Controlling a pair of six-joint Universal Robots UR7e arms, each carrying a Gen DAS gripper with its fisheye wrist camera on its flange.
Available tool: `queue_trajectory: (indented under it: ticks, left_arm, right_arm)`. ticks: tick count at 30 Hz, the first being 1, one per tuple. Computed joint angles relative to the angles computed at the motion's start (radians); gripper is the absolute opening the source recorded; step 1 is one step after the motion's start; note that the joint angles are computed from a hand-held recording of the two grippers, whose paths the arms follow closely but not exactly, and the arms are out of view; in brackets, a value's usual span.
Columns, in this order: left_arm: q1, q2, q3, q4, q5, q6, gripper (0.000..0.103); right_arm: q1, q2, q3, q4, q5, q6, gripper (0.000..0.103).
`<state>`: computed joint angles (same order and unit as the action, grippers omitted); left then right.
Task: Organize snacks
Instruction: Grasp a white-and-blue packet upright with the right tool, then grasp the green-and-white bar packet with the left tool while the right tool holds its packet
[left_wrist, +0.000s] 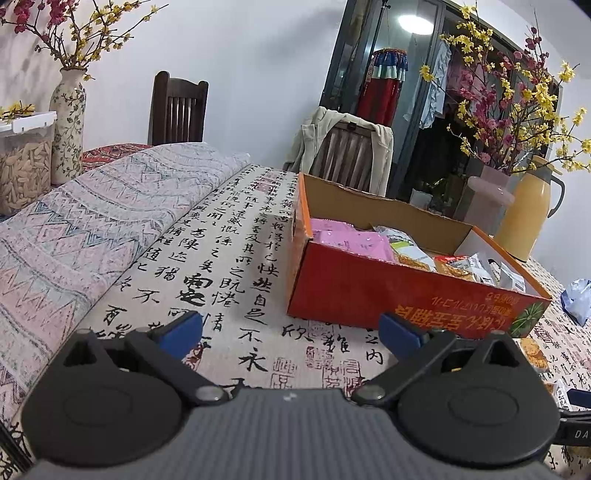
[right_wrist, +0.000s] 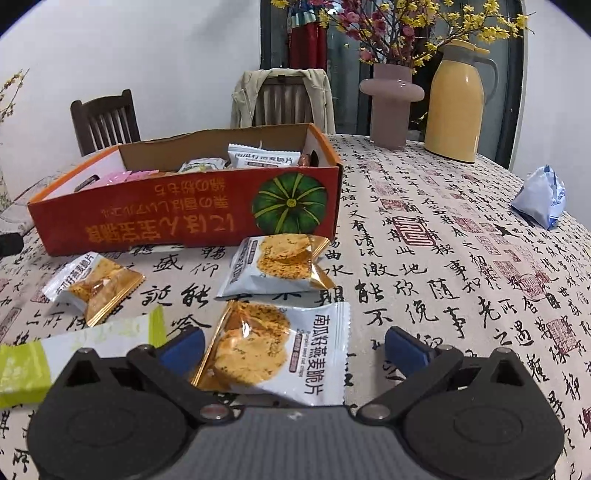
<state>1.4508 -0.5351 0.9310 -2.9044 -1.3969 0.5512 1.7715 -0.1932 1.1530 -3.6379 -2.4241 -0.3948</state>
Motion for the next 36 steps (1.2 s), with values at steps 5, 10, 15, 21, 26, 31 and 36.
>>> queue_trajectory:
  ticks: [5,10,15,21,26,31,36]
  left_arm:
    - [0.001,-0.001,0.002,-0.001,-0.005,0.002,0.103]
    - [0.001,-0.002,0.003,0.007,-0.007,0.009,0.103]
    - [-0.01,0.0,0.007,0.001,0.036,0.029,0.103]
    - [-0.031,-0.051,0.11,-0.05,0.088,0.06,0.103]
    - [-0.066,-0.098,0.223,-0.061,0.149,0.066,0.103]
    - [-0.099,-0.085,0.26,-0.085,0.282,0.09,0.084]
    - [-0.103,-0.122,0.341,-0.092,0.312,0.094,0.071]
  right_arm:
    - [-0.003,-0.007,0.024,-0.04,0.034,-0.021,0.085]
    - [-0.006,-0.025,0.098,-0.123,0.141,-0.021,0.012]
    - [-0.006,-0.024,0.151,-0.22,0.189,-0.018,0.012]
    - [-0.006,-0.039,0.215,-0.333,0.249,-0.068,0.012]
    - [-0.013,-0.055,0.258,-0.383,0.297,-0.064,0.012]
    - [-0.017,-0.063,0.302,-0.391,0.335,-0.065,0.012]
    - [-0.024,-0.07,0.341,-0.365,0.388,-0.058,0.012]
